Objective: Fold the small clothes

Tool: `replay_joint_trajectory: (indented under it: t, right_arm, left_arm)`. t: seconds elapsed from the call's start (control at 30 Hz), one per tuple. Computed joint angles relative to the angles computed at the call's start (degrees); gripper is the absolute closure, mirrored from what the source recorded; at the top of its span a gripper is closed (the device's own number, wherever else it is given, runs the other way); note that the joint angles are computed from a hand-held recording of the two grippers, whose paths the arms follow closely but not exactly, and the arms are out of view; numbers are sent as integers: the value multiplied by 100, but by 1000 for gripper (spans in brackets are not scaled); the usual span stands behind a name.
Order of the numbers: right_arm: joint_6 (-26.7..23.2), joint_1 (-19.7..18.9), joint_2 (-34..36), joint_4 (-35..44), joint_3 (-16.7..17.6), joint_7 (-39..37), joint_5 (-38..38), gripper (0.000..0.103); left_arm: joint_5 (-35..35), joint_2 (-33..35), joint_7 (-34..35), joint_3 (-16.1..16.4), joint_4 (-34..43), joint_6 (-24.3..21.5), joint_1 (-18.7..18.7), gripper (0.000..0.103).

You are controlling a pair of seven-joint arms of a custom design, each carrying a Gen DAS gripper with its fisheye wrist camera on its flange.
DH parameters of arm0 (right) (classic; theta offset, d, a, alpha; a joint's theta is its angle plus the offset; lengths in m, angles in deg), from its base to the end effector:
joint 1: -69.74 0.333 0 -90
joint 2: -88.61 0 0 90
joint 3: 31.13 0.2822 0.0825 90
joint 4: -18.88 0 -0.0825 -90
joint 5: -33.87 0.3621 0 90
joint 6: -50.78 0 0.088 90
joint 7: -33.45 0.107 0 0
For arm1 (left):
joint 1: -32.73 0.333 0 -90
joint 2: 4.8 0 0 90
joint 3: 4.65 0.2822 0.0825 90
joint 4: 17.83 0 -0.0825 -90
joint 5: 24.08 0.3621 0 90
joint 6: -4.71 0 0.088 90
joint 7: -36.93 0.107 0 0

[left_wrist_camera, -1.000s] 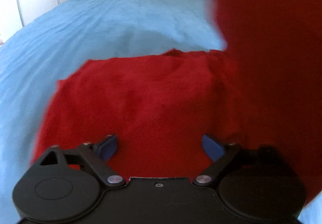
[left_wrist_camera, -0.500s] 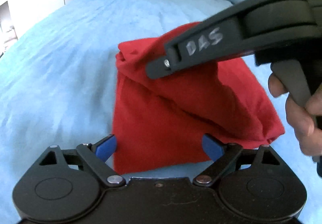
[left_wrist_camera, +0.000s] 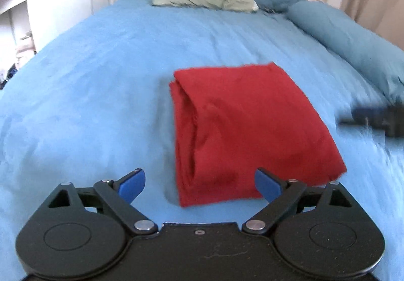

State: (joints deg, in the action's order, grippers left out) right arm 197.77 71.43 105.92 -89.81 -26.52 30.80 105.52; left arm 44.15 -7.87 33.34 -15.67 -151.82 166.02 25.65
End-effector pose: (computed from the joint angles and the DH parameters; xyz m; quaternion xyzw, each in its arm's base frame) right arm 0.6165 0.0505 0.3550 -0.8225 0.3645 -0.1305 0.4167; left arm 0.4656 -0.2004 0.3723 -0.7322 0.5637 -0.2699 0.2706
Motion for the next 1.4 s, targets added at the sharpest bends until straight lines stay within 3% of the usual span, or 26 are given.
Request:
replay_joint_trajectory:
  t: [0.13, 0.2, 0.27, 0.33, 0.47, 0.5, 0.53, 0.67, 0.77, 0.8, 0.83, 0.9, 1.03, 1.17, 1.3, 1.37, 1.4]
  right_arm:
    - [588, -9, -29, -477, 4, -862, 213, 5]
    - [714, 14, 10, -538, 15, -914, 278, 5]
    - [587, -25, 71, -526, -12, -800, 218, 5]
    - [639, -41, 92, -529, 14, -855, 318, 5]
    - [631, -59, 116, -538, 29, -902, 393, 5]
    - [632, -52, 122, -519, 23, -866, 364, 5]
    - [649, -56, 127, -516, 25, -878, 382, 5]
    - [571, -77, 145, -500, 10, -750, 338, 5]
    - [569, -75, 217, -438, -5, -571, 211, 5]
    - [552, -78, 234, -424, -11, -483, 151, 5]
    - [534, -87, 246, -413, -10, -420, 113, 5]
    - [516, -127, 248, -406, 10, -422, 150, 5]
    - [632, -132, 380, -319, 29, -327, 207, 5]
    - [1158, 13, 693, -202, -8, 1, -361, 6]
    - [1109, -139, 701, -196, 106, -41, -492, 6]
    - [993, -176, 633, -183, 108, 26, -654, 5]
    - [833, -243, 570, -171, 116, 10, -676, 5]
  left_arm:
    - [645, 172, -620, 81, 312, -4, 103, 9]
    - [616, 379, -430, 163, 585, 174, 151, 14]
    - [234, 677, 98, 245, 865, 411, 203, 28]
    - [-346, 913, 714, 288, 1072, 423, 218, 52]
    - [-1132, 1320, 1410, 360, 1337, 508, 211, 70]
    - [-1542, 1359, 1765, 307, 1341, 449, 236, 95]
    - [-1756, 1354, 1947, 299, 1352, 289, 201, 94]
    - [-1381, 1176, 1680, 424, 1199, -318, -67, 93]
    - [-1098, 1081, 1144, 444, 1106, -341, -153, 87]
    - [-959, 952, 884, 441, 1006, -300, -177, 82]
    - [-801, 851, 670, 417, 944, -348, -205, 62]
    - [-470, 669, 441, 322, 801, -526, -259, 44]
    - [-628, 730, 747, 167, 724, -889, -277, 44]
    - [-643, 888, 768, 194, 658, -806, -280, 44]
    - [-829, 790, 1174, 166, 715, -924, -303, 46]
    - [-756, 540, 1130, 177, 613, -794, -275, 43]
    - [-666, 435, 1112, 174, 614, -784, -254, 33]
